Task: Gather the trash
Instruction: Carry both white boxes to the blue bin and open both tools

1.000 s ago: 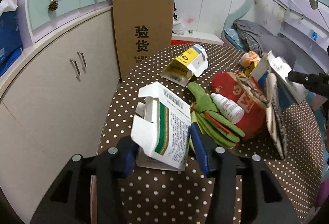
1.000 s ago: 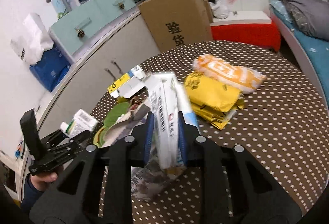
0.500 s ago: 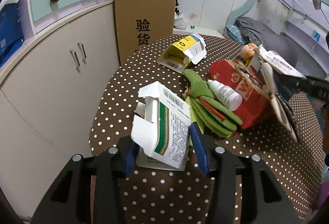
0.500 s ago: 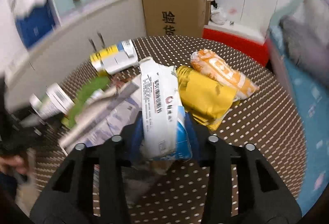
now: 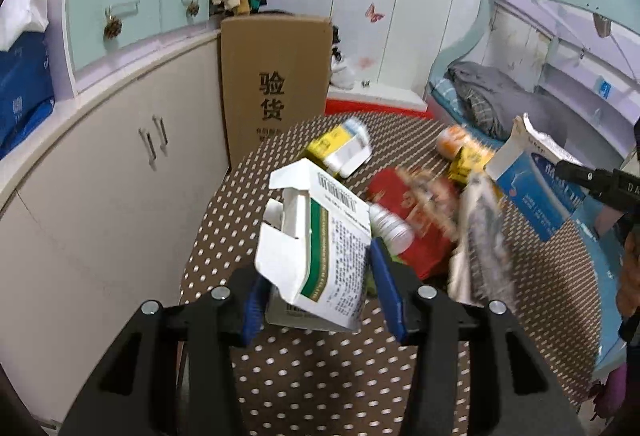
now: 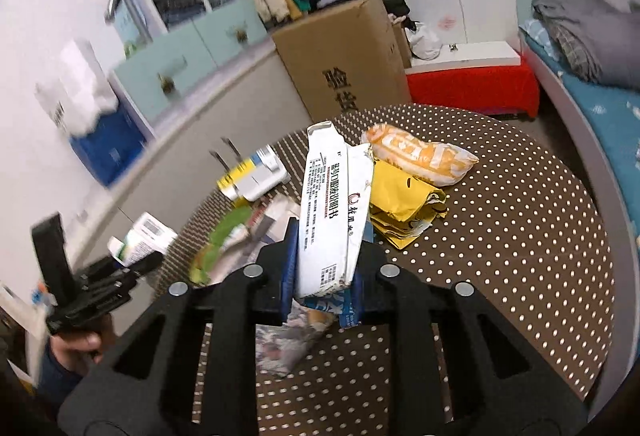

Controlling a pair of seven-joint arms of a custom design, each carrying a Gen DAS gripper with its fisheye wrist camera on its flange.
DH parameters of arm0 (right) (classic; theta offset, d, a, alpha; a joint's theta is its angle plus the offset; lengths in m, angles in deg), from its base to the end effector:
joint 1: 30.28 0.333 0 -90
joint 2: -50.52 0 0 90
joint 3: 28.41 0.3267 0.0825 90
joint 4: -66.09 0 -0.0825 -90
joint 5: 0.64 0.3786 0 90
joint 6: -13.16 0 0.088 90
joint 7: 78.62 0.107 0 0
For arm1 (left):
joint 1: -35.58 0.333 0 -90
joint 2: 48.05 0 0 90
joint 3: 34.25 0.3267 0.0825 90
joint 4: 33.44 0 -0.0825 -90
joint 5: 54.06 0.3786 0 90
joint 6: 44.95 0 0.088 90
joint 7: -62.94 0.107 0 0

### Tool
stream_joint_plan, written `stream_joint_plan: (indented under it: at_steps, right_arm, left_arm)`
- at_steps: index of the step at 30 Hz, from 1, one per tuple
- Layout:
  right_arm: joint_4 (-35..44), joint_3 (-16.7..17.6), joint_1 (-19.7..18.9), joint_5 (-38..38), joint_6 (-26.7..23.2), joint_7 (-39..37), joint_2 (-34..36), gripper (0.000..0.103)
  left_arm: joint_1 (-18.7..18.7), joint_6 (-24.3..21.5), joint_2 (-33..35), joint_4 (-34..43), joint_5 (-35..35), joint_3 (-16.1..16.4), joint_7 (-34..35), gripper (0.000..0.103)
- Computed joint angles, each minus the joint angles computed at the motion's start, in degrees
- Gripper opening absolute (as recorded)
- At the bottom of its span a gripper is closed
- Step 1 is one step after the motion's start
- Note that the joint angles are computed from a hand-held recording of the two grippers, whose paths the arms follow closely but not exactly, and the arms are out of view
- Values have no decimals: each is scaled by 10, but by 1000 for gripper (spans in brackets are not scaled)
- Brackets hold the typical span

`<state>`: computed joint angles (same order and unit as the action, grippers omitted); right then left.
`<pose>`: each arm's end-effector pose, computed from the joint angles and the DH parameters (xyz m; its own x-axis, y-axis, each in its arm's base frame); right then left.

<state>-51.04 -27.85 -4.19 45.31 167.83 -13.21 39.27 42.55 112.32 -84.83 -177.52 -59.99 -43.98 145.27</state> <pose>0.4929 0.2207 0.6311 0.4622 -0.7788 -0.4241 -0.6819 -0.0064 -0.7314 0.3965 -0.0294 0.6049 0.1028 -0.9898 0.0990 -0.6392 -0.1420 -0.7558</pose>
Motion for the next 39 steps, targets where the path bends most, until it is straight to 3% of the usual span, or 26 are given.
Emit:
stream_joint_plan:
  at_steps: [6,14,25,34,39]
  right_arm:
    - [-14,-21,9,50,18,-37,-39,22]
    - [-32,-60,6,55,46,-38,-89,22]
    - [-97,-111,-52,-69,84,101,-146,22]
    - [-129,-160,-88,-140,72,186,-124,22]
    - [-114,-187,-91,-89,35,166,-64,22]
  left_arm:
    - [-22,12,5,35,-11,-9,-5,47]
    - [-59,30,69,120,-6,-43,-19,47]
    - [-169,33,238,280,-26,-65,-7,47]
    - [-234,-13,378,416,-2,-68,-23,47]
    - [-267,-46,447,489,22,-61,-31,47]
